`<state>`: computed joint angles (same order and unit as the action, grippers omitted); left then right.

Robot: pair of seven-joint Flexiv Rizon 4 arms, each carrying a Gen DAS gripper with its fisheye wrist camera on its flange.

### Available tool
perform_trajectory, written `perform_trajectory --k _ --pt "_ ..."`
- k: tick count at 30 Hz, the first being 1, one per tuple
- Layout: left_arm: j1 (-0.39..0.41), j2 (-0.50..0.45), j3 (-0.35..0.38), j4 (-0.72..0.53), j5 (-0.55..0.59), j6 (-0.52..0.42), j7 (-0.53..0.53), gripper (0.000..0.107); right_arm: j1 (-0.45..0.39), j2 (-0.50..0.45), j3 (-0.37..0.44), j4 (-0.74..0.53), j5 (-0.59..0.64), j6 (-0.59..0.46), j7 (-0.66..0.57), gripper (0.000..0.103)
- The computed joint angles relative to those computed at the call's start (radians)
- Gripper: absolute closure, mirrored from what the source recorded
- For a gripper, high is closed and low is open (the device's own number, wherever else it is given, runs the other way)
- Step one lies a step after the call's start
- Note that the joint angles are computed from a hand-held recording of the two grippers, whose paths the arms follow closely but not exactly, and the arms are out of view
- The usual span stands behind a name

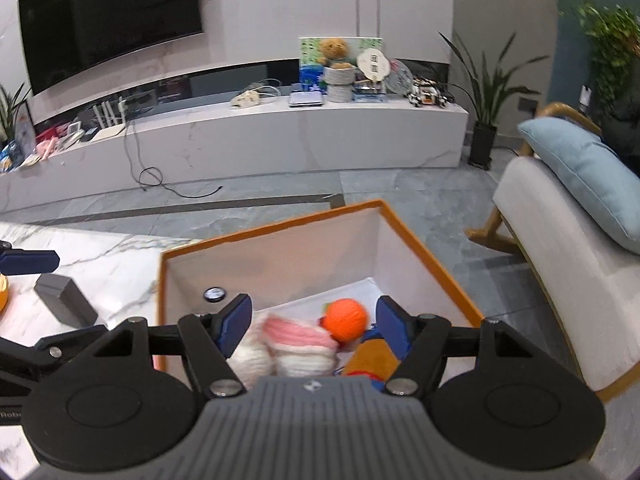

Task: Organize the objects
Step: 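Move the left tool to the dark grey box while the right tool approaches the yellow tape measure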

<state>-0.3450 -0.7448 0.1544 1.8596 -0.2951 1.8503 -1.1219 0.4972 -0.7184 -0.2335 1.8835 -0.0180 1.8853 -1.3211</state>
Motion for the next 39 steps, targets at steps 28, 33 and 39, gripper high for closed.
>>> perform_trajectory --k 28,33,39 --pt "0.565 -0.041 -0.336 0.115 0.441 0.282 -0.135 0.019 0.078 -0.068 0.087 -0.013 0.126 0.251 -0.220 0.032" --pt "0.671 -0.078 -0.412 0.047 0.556 0.277 -0.139 0.016 0.075 -0.093 0.140 -0.009 0.111 0.310 -0.256 0.030" --pt "0.745 -0.121 -0.459 0.015 0.634 0.241 -0.118 0.016 0.059 -0.119 0.213 0.006 0.028 0.322 -0.291 0.029"
